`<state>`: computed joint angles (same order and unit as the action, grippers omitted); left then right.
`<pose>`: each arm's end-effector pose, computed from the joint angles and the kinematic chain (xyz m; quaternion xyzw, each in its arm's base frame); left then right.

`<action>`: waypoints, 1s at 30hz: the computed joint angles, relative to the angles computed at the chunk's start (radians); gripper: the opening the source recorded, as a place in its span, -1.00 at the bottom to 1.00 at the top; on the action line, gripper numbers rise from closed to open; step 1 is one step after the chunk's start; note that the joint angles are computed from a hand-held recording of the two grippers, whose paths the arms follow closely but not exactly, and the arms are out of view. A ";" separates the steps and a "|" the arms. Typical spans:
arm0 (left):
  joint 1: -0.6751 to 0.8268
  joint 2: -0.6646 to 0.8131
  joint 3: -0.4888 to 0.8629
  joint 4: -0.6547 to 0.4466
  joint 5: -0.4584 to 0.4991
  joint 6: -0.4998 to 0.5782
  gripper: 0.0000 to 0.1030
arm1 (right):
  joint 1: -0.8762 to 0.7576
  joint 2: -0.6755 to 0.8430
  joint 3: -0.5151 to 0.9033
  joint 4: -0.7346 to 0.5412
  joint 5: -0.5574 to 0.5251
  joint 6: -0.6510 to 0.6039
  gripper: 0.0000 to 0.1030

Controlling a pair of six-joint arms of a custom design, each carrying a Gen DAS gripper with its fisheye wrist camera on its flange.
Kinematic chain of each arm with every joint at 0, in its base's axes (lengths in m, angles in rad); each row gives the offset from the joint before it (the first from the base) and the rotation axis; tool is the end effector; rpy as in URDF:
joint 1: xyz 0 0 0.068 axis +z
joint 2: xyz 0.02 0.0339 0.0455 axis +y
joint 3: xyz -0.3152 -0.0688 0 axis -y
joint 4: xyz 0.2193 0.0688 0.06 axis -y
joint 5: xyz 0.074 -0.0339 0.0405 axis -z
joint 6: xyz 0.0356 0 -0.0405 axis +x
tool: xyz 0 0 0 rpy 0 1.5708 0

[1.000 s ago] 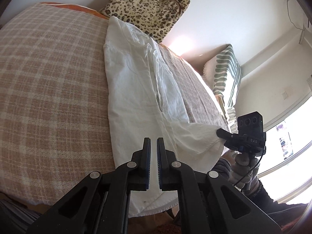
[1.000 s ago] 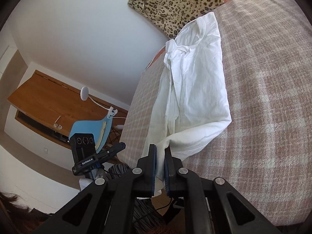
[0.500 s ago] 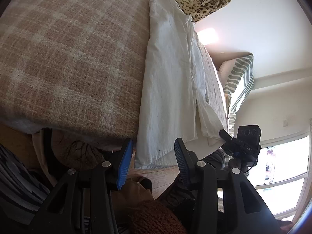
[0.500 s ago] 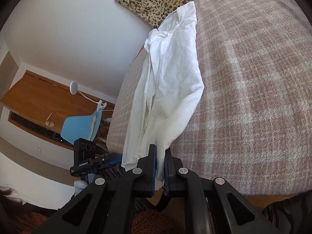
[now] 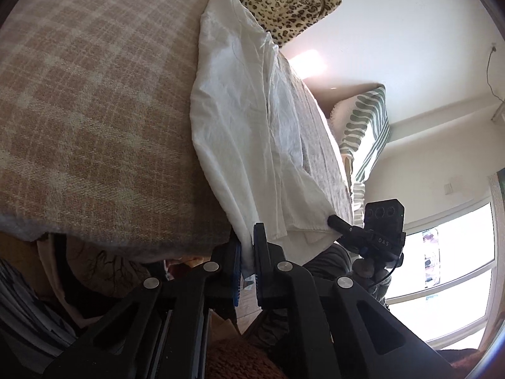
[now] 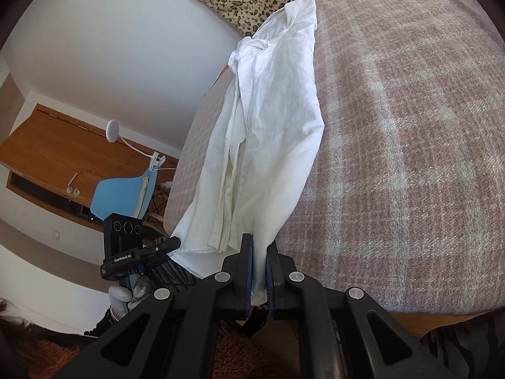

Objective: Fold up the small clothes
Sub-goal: 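Fold the hem up toward the collar with both tools, then lay the folded hem on the shirt and open both tools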

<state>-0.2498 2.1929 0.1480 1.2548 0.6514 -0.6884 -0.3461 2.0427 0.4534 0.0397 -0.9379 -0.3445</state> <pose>0.2165 -0.0775 0.0745 -0.0718 0.8817 -0.4269 0.1878 0.2179 -0.0480 0.0788 -0.0041 0.8920 0.4220 0.1619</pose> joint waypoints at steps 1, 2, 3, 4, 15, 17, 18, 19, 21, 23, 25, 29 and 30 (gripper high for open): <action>0.004 -0.029 0.012 -0.029 0.004 0.004 -0.92 | -0.007 -0.004 0.009 -0.015 -0.015 0.000 -0.89; 0.007 -0.060 0.025 -0.064 0.001 0.008 -0.92 | -0.014 -0.006 0.019 -0.029 -0.034 0.001 -0.89; 0.012 -0.088 0.038 -0.096 -0.002 0.019 -0.92 | -0.018 -0.008 0.030 -0.043 -0.053 0.005 -0.89; 0.014 -0.112 0.050 -0.120 -0.006 0.028 -0.92 | -0.019 -0.009 0.042 -0.053 -0.071 0.011 -0.89; 0.045 -0.230 0.341 -0.440 -0.044 0.104 -0.92 | 0.057 -0.062 0.192 0.037 -0.092 0.275 -0.89; 0.049 -0.207 0.402 -0.478 -0.063 0.126 -0.92 | 0.075 -0.046 0.231 0.057 -0.077 0.328 -0.89; 0.051 -0.191 0.427 -0.489 -0.071 0.138 -0.92 | 0.083 -0.034 0.256 0.060 -0.067 0.348 -0.89; 0.051 -0.165 0.459 -0.502 -0.077 0.150 -0.92 | 0.095 -0.021 0.279 0.072 -0.049 0.373 -0.89; 0.059 -0.108 0.520 -0.517 -0.094 0.155 -0.91 | 0.114 0.017 0.332 0.092 -0.018 0.425 -0.89; 0.073 -0.051 0.572 -0.528 -0.097 0.146 -0.91 | 0.127 0.062 0.389 0.088 0.016 0.459 -0.89; 0.078 -0.002 0.633 -0.571 -0.103 0.160 -0.91 | 0.146 0.100 0.444 0.067 0.069 0.472 -0.89; 0.084 0.077 0.728 -0.639 -0.124 0.167 -0.91 | 0.200 0.164 0.542 0.033 0.155 0.507 -0.90; 0.085 0.092 0.746 -0.650 -0.133 0.171 -0.91 | 0.210 0.180 0.565 0.024 0.175 0.516 -0.90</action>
<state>-0.1651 2.2846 0.8944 0.6045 0.5184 -0.5177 -0.1359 2.2223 1.0180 0.0642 -0.7630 0.1718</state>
